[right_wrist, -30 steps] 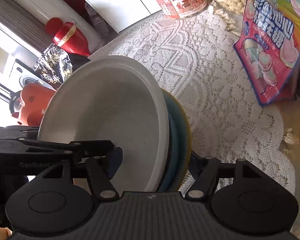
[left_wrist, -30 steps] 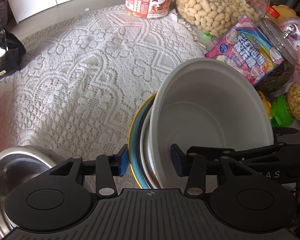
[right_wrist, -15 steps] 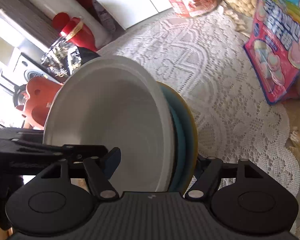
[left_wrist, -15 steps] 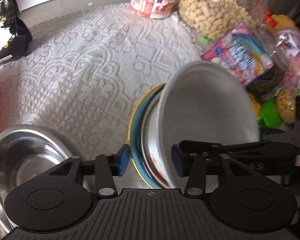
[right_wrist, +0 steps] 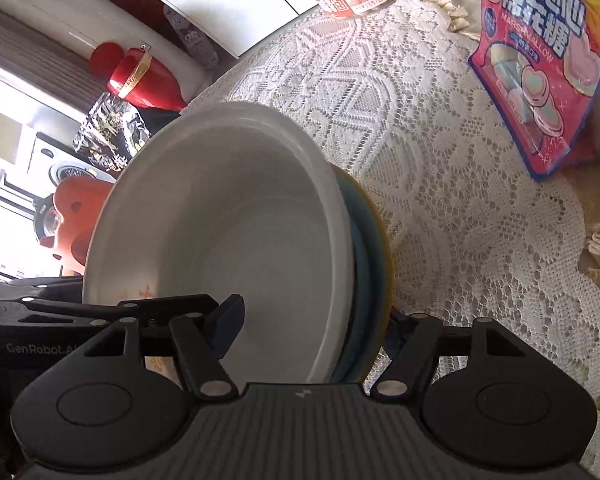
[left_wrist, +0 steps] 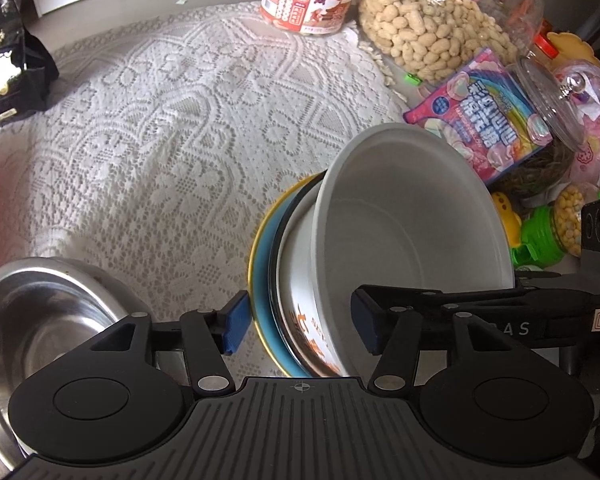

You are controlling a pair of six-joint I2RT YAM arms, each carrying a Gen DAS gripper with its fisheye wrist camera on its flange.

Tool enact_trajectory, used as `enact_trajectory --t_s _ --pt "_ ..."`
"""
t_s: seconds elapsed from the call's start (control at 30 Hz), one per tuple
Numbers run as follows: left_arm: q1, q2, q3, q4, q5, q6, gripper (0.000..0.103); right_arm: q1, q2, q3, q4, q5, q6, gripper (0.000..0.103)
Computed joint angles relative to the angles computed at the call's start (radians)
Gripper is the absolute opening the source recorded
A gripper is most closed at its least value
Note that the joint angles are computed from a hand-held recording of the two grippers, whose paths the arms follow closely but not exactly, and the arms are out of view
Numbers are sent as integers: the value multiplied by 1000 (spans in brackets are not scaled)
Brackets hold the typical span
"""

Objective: Organize plates and bowls

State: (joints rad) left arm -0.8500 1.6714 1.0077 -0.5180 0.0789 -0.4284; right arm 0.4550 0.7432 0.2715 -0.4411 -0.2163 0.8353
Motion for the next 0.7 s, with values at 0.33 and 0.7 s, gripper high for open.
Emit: enact_trajectory --t_s 0.33,0.7 --pt "0 36 29 -10 -4 4 60 -54 41 16 -7 -59 -45 64" --pt "-3 47 24 15 4 -3 65 -160 29 -15 4 -185 -74 60"
